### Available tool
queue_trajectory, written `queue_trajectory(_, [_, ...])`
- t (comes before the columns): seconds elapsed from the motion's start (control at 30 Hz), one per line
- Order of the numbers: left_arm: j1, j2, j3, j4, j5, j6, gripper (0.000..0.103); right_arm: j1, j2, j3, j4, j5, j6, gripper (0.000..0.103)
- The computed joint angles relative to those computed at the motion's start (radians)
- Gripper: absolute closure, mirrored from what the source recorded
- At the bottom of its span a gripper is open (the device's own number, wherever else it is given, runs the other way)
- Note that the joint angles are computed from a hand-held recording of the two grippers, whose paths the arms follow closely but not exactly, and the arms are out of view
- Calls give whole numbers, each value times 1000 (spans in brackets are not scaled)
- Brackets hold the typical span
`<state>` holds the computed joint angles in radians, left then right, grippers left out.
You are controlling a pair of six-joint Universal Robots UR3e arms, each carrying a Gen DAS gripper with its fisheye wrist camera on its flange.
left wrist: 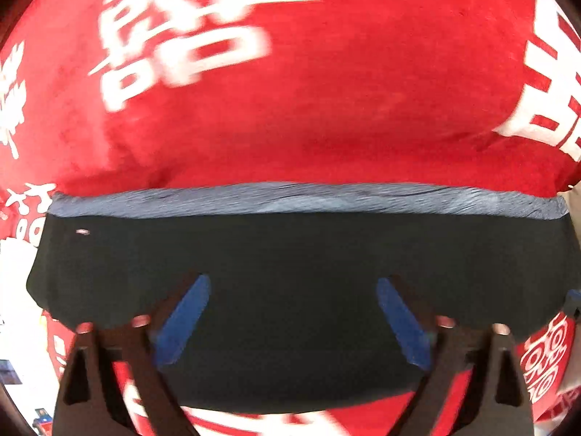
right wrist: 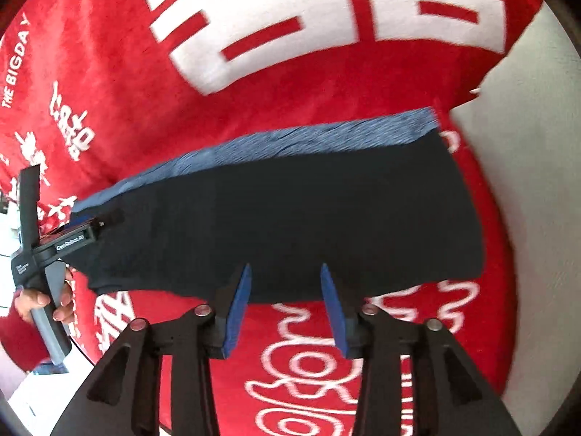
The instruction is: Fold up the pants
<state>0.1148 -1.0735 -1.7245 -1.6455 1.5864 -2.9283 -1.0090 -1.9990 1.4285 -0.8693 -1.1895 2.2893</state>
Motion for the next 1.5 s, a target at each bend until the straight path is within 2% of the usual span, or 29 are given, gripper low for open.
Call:
queue_trajectory(0.1, [214, 63, -44, -47, -50, 228, 25, 110, -15, 36, -72, 13, 90, 58])
queue_trajectory(0.2, [361, 93, -97, 13, -112, 460, 25, 287, 0, 65, -202, 22, 189, 58])
queue_trajectory(0.27, [428, 64, -83, 7, -160, 562, 25, 456, 50, 57, -333, 28, 277, 57])
queue_trajectory(0.33, [462, 8, -69, 24, -186, 642, 25, 598, 121, 61, -490, 26, 357, 45])
queue_trajectory(0.4, [477, -27, -78, 74, -204, 690, 25, 741, 222, 29, -629, 9, 441, 44])
queue_trajectory(0.47, [498, -72, -67, 89, -231, 723, 25, 865, 348, -47, -733, -27, 487, 44])
queue_trajectory(0.57, [494, -165, -28, 92, -250, 752, 25, 1018, 568, -237, -785, -91, 446, 43])
queue_trajectory(0.7, [503, -229, -64, 159, -224, 833, 25, 1107, 796, -505, -680, -181, 340, 43])
queue_trajectory(0.8, [521, -276, -71, 172, -219, 864, 25, 1103, 918, -670, -538, -172, 292, 44])
queue_trajectory(0.83, [537, -279, -79, 171, -222, 880, 25, 1087, 936, -695, -481, -180, 277, 55])
queue_trajectory(0.87, [547, -280, -85, 167, -231, 887, 30, 1091, 984, -762, -408, -185, 287, 70])
queue_trajectory(0.9, [553, -290, -76, 150, -244, 893, 50, 1092, 1010, -789, -362, -189, 294, 85])
queue_trajectory(0.97, [552, -300, -76, 162, -235, 892, 71, 1102, 990, -761, -390, -204, 302, 95])
queue_trajectory(1.03, [546, -285, -133, 246, -218, 880, 75, 1116, 973, -747, -424, -218, 317, 97])
queue_trajectory(1.07, [543, -289, -141, 274, -210, 868, 83, 1123, 970, -748, -438, -225, 323, 97])
queue_trajectory(1.2, [576, -302, -214, 409, -167, 793, 83, 1132, 1002, -793, -459, -231, 364, 97])
queue_trajectory(1.3, [617, -286, -239, 434, -171, 765, 83, 1168, 974, -674, -567, -300, 394, 91])
queue_trajectory(1.37, [667, -232, -252, 414, -187, 819, 83, 1180, 931, -620, -616, -319, 401, 81])
queue_trajectory(1.43, [698, -153, -250, 327, -203, 843, 82, 1153, 834, -549, -622, -291, 413, 57])
queue_trajectory(1.47, [734, -119, -235, 259, -219, 868, 74, 1135, 784, -502, -633, -280, 424, 53])
queue_trajectory(1.5, [771, -80, -231, 196, -232, 897, 47, 1096, 708, -441, -632, -253, 458, 50])
